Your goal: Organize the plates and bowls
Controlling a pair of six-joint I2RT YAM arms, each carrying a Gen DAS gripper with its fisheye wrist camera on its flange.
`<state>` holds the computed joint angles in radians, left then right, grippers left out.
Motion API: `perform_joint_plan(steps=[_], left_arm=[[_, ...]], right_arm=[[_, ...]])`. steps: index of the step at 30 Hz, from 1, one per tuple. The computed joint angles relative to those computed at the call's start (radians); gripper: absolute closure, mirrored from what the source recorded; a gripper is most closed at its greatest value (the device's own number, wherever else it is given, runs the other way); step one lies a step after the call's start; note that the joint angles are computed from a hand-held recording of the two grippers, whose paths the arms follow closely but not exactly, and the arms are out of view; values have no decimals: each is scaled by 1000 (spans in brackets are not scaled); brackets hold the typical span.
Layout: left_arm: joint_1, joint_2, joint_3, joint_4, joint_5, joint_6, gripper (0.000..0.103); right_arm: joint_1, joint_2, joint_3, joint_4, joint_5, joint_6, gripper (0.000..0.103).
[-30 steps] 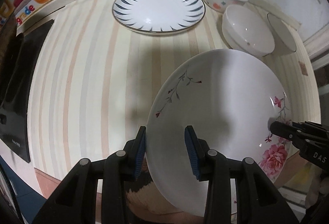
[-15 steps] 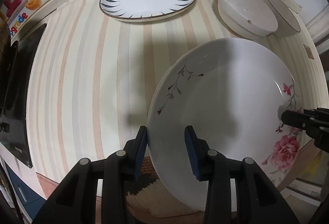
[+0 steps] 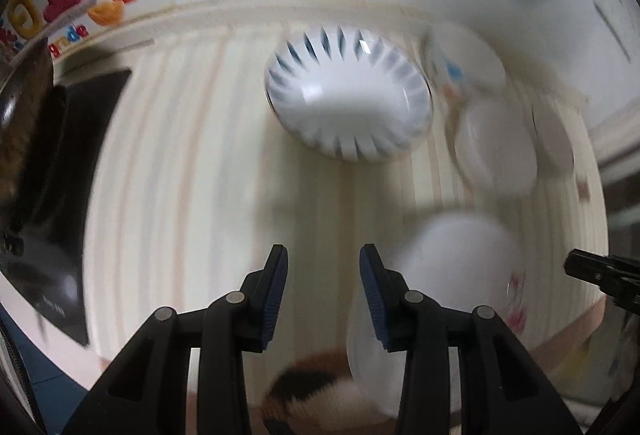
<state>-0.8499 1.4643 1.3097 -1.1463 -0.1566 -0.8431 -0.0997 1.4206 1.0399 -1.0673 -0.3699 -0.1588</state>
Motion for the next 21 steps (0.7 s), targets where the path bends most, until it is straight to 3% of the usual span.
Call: perform_joint_plan(steps=[6,10,16,21], left_arm=[[294,204,164,45,86,211,68],[397,372,277,66,140,285,68],[441,554,393,58,170,351,68],[443,610,393,102,206,390,66]], right_arm=[[96,246,366,-8,-170,196,70],[197,512,649,20,-99,305,70],[272,825,970,-77,14,316,70],[285,936,1053,-102,76,311,70]])
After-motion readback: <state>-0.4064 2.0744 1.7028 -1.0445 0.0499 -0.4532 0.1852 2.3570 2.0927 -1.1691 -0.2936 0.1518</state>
